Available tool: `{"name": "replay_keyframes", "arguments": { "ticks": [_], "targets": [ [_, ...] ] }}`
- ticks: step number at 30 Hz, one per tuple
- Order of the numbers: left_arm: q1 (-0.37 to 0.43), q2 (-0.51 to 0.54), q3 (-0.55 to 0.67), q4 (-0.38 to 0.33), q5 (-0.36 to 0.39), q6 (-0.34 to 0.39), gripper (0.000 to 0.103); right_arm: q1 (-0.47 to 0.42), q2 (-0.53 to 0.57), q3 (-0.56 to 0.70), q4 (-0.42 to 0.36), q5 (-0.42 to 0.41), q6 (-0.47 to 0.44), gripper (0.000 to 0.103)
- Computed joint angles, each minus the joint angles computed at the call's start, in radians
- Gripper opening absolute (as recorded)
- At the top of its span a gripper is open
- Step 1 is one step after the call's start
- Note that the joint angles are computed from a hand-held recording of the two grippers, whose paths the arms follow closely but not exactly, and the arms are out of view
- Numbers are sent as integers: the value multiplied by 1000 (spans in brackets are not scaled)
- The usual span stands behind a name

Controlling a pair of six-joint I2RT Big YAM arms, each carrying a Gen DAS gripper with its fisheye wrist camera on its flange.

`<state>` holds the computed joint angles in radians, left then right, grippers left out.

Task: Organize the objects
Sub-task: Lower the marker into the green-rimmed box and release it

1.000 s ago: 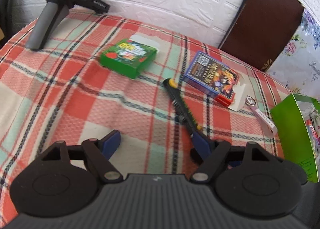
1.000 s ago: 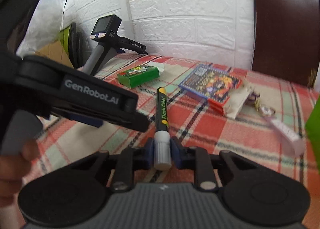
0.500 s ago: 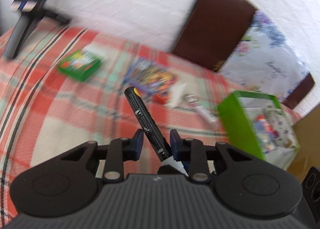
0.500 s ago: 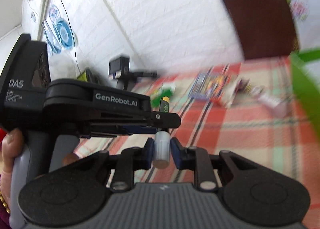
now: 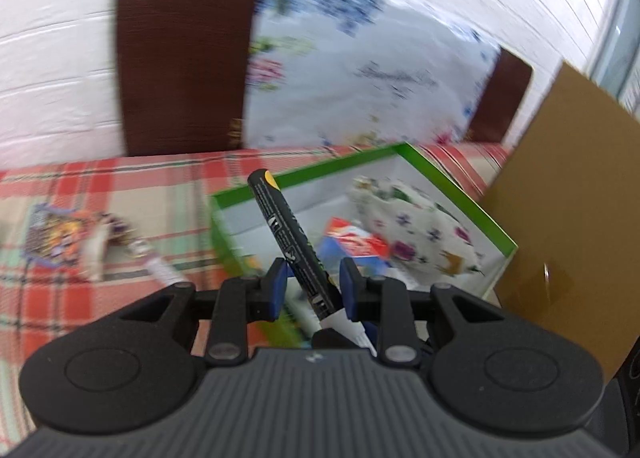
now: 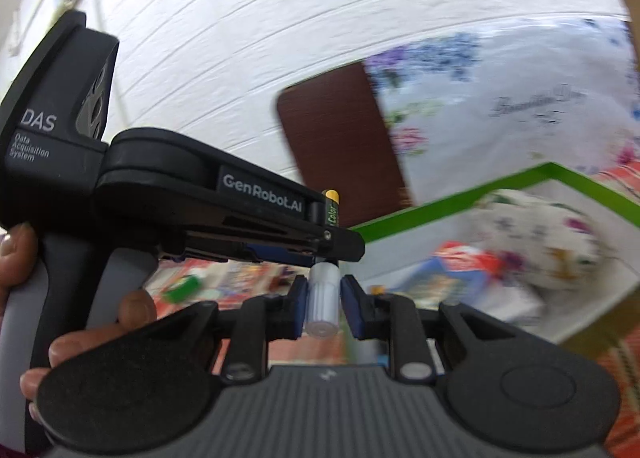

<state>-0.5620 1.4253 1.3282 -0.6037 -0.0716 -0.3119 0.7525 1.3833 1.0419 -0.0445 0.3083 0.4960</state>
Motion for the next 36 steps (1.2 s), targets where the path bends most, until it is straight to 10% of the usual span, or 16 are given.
{"name": "replay_keyframes", "arguments": {
  "ticks": [5, 9, 36],
  "targets": [
    [-50, 76, 71, -33, -49, 41, 31, -34, -15, -39, 8, 20, 5, 21],
    [-68, 82, 68, -44, -149, 62, 42, -37, -7, -37, -27, 37, -20, 61],
    [-124, -168, -161, -87, -422, 16, 61, 109, -114, -81, -62, 279, 11, 60]
  ]
}}
